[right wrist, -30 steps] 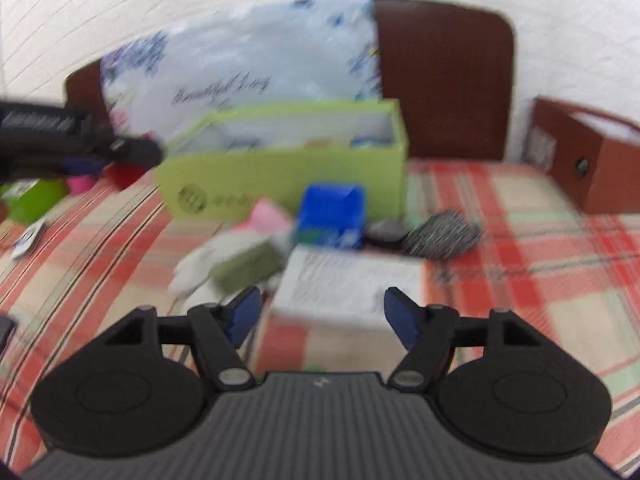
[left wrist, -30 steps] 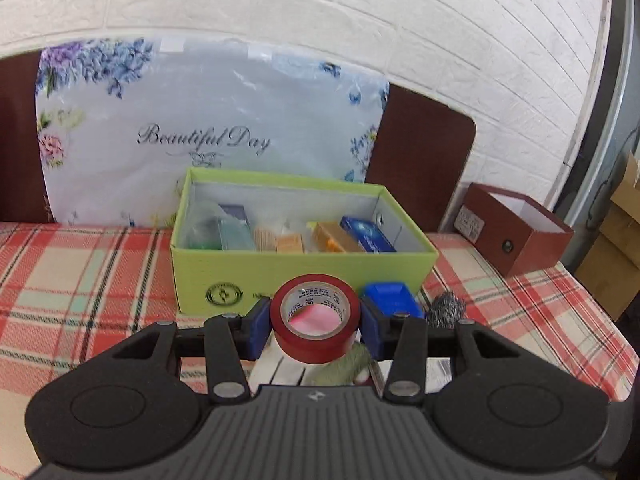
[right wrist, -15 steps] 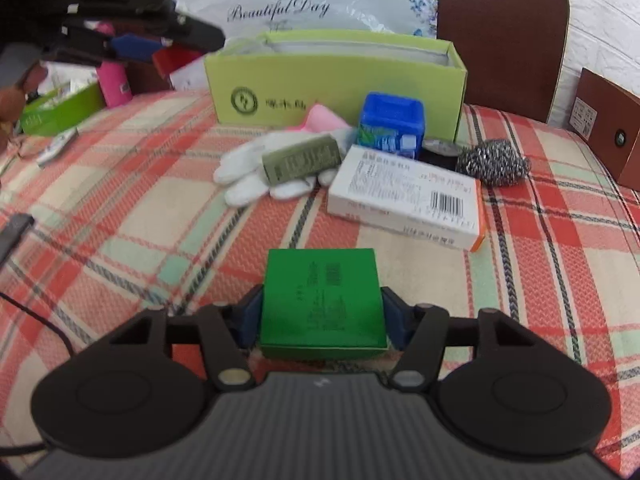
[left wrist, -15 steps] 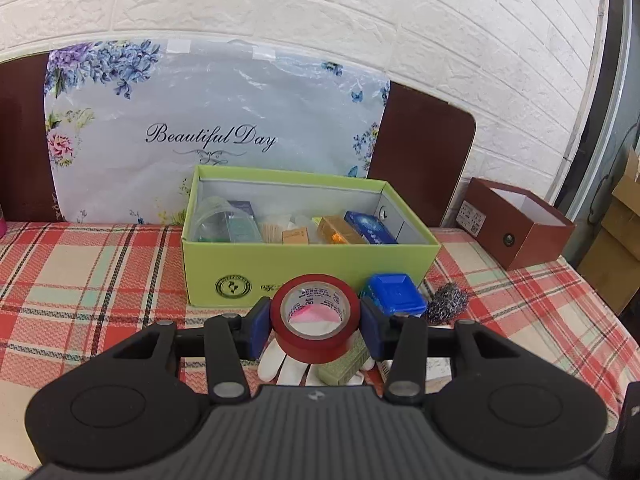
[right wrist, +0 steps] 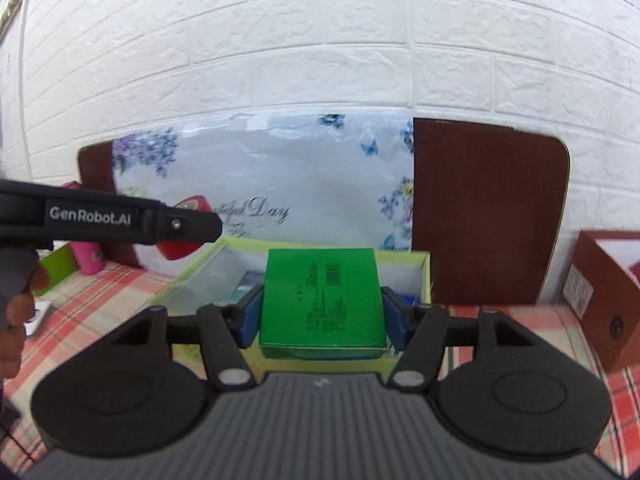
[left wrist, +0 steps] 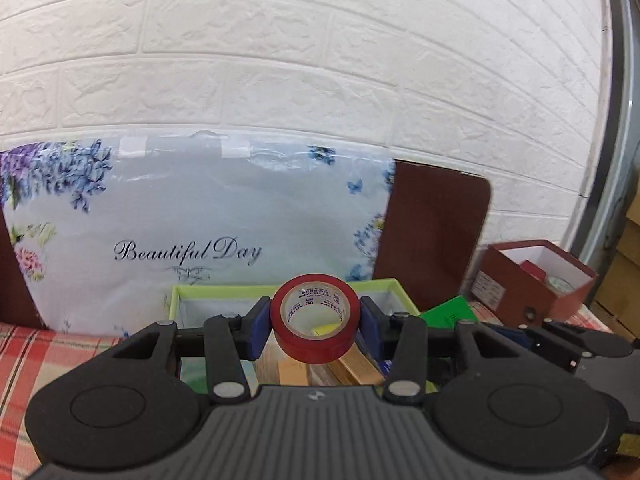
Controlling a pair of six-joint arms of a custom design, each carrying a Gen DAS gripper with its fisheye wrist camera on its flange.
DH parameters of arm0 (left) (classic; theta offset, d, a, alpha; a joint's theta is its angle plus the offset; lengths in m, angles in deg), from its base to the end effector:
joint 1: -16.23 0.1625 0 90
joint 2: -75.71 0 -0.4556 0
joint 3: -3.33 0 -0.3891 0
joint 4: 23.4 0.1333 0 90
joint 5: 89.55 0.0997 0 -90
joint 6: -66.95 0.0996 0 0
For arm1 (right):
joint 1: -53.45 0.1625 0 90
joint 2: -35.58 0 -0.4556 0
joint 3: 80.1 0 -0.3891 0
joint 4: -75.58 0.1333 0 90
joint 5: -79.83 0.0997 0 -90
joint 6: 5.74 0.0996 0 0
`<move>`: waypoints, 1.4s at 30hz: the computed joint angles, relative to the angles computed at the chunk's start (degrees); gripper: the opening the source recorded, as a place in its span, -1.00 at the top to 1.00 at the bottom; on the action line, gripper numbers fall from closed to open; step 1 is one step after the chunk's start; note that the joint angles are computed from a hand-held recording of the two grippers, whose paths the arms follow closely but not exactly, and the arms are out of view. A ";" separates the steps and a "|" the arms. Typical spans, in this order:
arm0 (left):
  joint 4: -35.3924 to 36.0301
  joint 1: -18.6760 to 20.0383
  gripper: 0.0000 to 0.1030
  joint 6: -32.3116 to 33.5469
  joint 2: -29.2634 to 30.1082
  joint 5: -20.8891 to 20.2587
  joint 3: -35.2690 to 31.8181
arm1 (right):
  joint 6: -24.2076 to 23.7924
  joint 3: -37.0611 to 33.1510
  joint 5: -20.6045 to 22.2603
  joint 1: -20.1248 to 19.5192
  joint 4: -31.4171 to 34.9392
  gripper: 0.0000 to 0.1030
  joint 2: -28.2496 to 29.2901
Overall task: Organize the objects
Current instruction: 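Place the red tape into the lime box with the left tool while the right places the green box, then withdraw both tools from the lime box toward the remaining items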
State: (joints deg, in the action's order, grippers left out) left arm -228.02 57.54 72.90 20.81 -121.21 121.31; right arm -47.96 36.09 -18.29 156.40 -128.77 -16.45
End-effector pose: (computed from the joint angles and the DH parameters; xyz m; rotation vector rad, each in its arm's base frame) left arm -0.2625 -0.5210 0.2339 0.4651 2.1444 -1.3834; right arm 0.2483 -0.5478 0.1849 1.1136 -2.3157 1.1177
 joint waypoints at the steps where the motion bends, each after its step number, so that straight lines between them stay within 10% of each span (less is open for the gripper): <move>1: 0.84 1.31 0.06 -0.25 0.58 -0.61 -1.61 | -0.87 -1.87 -0.73 0.00 0.26 -0.15 1.37; 7: -0.36 6.22 -0.03 5.29 5.20 -2.77 -8.10 | -2.44 -9.90 -2.17 -1.64 2.79 -0.18 7.54; 10: -3.99 7.10 -0.83 7.54 8.25 0.95 -11.08 | -3.32 -11.87 -1.33 -2.67 3.89 -0.83 9.50; 22: -8.63 3.16 -0.96 6.58 6.92 5.32 -5.42 | -4.46 -4.79 2.74 -3.64 -3.94 -1.00 5.89; 33: 19.21 -8.85 -0.97 -28.97 -1.45 20.15 7.91 | 0.16 10.25 8.08 -5.22 -7.31 -1.00 -6.05; 42: 36.50 -14.48 -0.97 -52.80 -6.06 17.42 18.20 | -4.60 22.20 9.25 -8.15 -12.78 -1.00 -10.85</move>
State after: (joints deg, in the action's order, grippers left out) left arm -191.51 43.06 20.10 14.75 -103.79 139.50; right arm -52.57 58.29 -9.04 148.26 -141.55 -27.30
